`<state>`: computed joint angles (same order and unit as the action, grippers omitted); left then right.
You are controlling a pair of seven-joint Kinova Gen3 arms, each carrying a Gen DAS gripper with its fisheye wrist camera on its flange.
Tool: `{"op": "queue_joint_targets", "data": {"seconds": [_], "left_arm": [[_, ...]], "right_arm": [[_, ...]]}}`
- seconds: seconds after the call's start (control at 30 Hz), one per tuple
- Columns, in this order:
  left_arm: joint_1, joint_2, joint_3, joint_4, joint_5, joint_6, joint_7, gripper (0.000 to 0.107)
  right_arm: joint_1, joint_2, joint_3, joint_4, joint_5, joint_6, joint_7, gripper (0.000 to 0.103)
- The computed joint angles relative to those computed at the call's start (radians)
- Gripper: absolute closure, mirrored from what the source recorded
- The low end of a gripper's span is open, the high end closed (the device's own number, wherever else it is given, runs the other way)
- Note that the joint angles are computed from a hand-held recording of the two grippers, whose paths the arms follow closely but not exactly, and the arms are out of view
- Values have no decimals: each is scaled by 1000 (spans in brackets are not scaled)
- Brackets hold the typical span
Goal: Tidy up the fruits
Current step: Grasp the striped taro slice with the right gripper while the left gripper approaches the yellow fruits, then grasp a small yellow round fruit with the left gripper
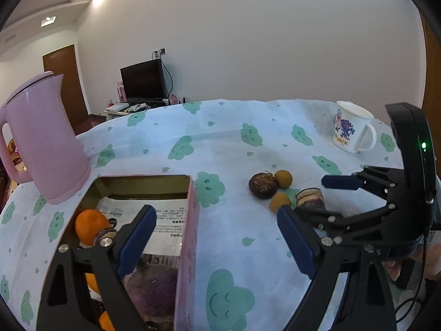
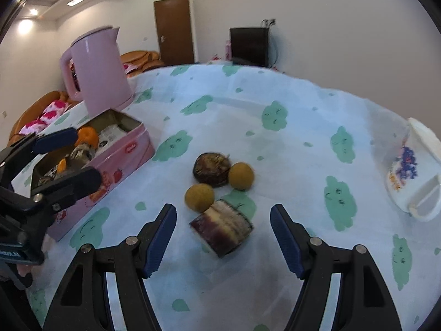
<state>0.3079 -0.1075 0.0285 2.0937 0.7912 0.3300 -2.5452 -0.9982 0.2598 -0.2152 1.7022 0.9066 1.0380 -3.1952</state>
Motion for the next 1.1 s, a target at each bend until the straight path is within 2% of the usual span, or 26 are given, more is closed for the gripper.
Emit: {"op": "queue_joint_targets", "data": {"seconds": [0.03, 0.07, 0.23, 0.37, 0.47, 0.57, 0.8, 0.87, 0.97, 1.1], "left_arm": [[0, 4, 3, -3, -4, 0, 5, 16], [-1, 7, 9, -5, -12, -2, 15, 16], [2, 18, 41, -13, -87, -24, 88, 16], [9, 31, 46, -29, -114, -12, 121, 16], [-1, 54, 71, -54, -168, 19, 185, 19], [-4, 82, 98, -82, -219, 43, 243, 24], [-15, 167, 151, -167, -287, 133, 341, 50], [-22, 187, 164, -187, -282, 157, 339, 50], [-25, 219, 173, -214, -303, 186, 366, 61], [-39, 257, 187, -251, -309, 234, 382, 63]], "right_arm": [[6, 7, -1, -10, -15, 3, 18, 37], [11, 12, -1, -19, -29, 5, 33, 52], [8, -5, 7, 8, -21, -33, 12, 52], [-52, -5, 5, 21, 69, 69, -113, 52], [-71, -2, -1, 23, 89, 162, -219, 52], [-63, -11, -10, 36, 84, 205, -305, 52], [-61, 12, -22, -1, 65, 285, -314, 52], [-60, 4, -23, 7, 61, 285, -332, 52], [-50, 1, -27, 10, 51, 278, -337, 52], [-40, 4, -29, 2, 41, 266, -309, 52]]}}
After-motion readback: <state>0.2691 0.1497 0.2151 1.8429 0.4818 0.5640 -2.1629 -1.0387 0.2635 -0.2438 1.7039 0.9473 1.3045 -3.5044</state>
